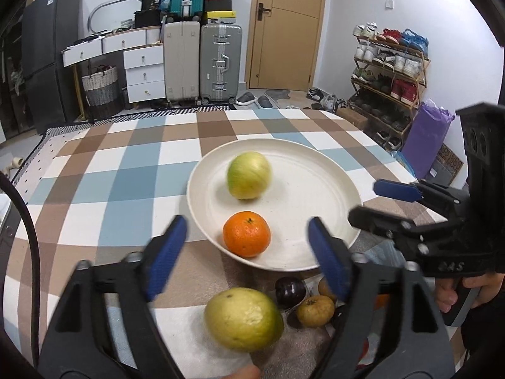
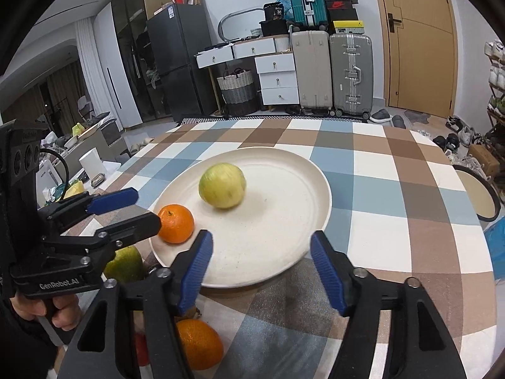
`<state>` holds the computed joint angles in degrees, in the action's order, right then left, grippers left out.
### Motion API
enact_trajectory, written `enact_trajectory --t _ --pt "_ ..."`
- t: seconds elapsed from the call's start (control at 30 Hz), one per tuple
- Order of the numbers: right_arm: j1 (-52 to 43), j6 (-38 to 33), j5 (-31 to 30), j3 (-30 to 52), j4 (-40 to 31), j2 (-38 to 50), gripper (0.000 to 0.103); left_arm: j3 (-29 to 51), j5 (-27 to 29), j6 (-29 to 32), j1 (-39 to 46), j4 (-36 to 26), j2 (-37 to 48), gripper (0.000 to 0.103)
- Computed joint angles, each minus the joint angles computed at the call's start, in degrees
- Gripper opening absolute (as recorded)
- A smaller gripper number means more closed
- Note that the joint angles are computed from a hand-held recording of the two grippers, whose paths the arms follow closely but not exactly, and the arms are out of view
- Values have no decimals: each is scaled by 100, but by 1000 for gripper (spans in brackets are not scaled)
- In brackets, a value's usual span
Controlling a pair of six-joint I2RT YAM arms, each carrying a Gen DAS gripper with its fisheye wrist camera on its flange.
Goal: Organize fruits
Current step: 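Grasp the yellow lemon with the left gripper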
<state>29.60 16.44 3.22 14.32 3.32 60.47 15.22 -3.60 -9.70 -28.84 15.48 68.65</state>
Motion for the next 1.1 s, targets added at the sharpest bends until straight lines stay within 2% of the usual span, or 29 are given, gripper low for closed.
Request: enact_trajectory --t 0.03,0.07,0.2,0.37,0.53,0.63,0.9,1.1 --pt "-15 -11 -48 -2 -28 -32 86 -22 -22 -4 13 -83 -117 87" --pt "-16 -4 -67 -25 -91 -138 88 -46 -50 17 28 -242 -305 87" --pt "93 84 66 -70 -465 -609 102 -269 -283 2 15 -790 -1143 102" --pt "123 186 -70 -70 -807 -835 103 -490 -233 83 110 -1527 -2052 102" --pt "472 383 187 -78 -1117 -990 103 -790 34 192 366 -1977 -2703 102" --pt "610 472 188 -119 -1186 -1036 103 -865 297 245 553 -2027 -2666 102" --pt "1107 722 388 -154 -1416 -1060 103 -902 268 135 437 -1552 -1977 102" --pt "1263 865 519 -108 -1487 -765 103 -867 446 132 600 -1468 -1746 102"
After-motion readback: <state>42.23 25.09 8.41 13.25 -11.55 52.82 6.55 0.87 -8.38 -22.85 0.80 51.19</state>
